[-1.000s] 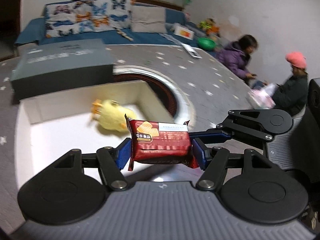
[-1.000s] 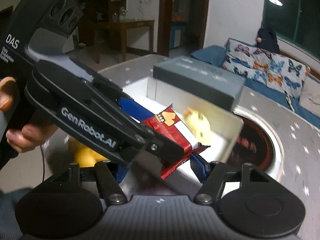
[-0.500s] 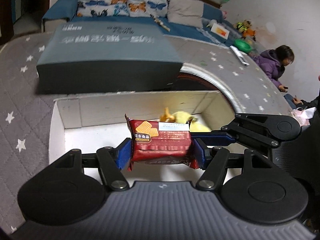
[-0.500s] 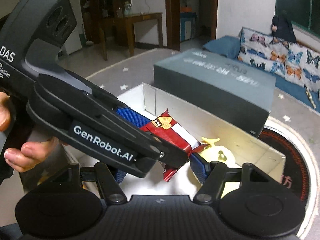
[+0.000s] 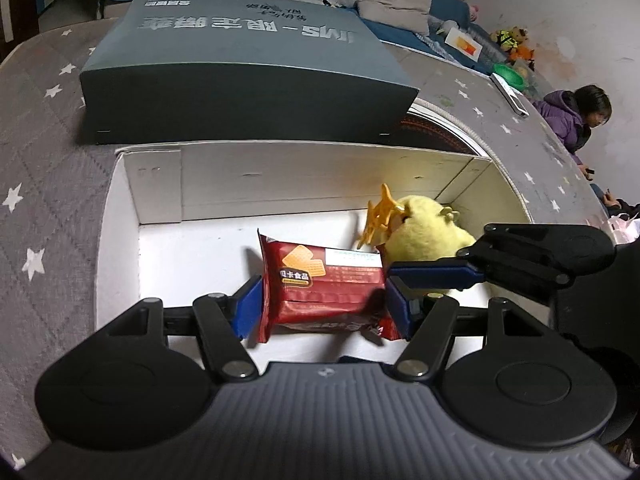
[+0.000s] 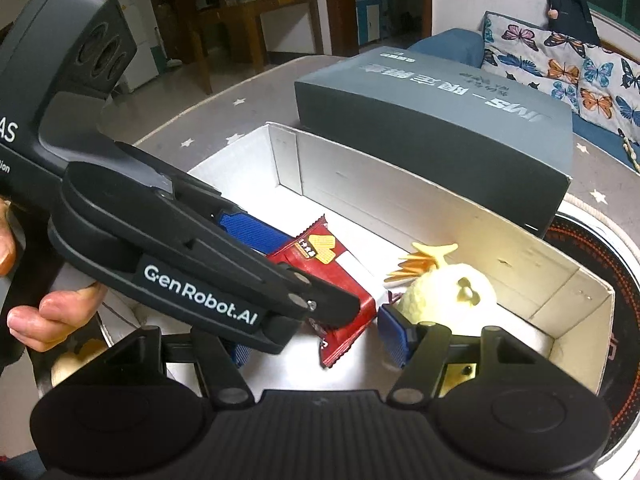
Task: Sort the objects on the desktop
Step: 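Carry the red snack packet with the left gripper into the box, then open the left gripper to release the packet beside the chick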
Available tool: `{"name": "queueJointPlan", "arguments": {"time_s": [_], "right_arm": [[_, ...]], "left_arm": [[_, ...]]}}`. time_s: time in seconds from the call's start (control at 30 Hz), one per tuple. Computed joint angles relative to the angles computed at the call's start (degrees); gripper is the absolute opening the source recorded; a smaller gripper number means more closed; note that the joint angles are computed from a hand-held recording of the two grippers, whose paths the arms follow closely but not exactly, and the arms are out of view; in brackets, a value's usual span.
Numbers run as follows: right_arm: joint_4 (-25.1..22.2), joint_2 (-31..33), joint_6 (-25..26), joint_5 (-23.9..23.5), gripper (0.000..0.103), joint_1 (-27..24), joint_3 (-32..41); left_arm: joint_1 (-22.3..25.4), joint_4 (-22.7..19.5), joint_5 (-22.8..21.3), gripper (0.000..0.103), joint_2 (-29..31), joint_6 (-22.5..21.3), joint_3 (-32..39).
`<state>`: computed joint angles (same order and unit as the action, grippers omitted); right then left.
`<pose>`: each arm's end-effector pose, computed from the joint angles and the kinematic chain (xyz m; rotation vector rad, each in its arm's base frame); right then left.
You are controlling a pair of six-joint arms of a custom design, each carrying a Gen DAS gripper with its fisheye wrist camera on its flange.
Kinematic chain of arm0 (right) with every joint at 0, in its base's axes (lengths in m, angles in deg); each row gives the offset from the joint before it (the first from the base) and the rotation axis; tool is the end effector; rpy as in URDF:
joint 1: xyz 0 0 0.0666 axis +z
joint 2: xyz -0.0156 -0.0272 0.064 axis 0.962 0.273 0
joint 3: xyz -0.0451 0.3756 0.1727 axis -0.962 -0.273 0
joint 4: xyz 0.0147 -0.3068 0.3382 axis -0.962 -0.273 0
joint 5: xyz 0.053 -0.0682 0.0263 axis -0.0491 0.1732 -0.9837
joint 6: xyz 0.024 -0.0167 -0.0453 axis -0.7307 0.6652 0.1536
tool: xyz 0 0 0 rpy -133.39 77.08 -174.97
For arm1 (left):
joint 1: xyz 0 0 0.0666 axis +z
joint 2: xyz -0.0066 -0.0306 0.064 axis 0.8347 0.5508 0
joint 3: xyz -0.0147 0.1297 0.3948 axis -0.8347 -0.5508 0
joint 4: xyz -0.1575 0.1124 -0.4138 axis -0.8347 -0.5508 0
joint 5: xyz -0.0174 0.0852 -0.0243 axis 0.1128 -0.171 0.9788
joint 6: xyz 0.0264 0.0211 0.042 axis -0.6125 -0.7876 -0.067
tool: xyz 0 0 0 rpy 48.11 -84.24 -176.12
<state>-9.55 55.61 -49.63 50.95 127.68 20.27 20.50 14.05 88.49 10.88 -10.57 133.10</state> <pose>0.2800 0.3578 0.5508 -0.2721 2.4560 0.2325 0.3891 -0.2972 0.5190 0.8206 2.4771 -0.6605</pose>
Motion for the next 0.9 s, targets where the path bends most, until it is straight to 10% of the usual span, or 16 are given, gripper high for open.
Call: {"name": "queueJointPlan", "arguments": {"time_s": [0.57, 0.9], "right_arm": [[-2.4, -4.1, -2.8, 13.4, 0.071, 13.6, 2.1], [0.3, -3.0, -4.9, 7.5, 0.072, 18.1, 0.6]], "left_arm": [[1.7, 4.2, 1.0, 0.066, -13.5, -0.9, -6.1], [2.2, 1.0, 3.9, 0.066, -24.0, -2.7, -12.7]]}}
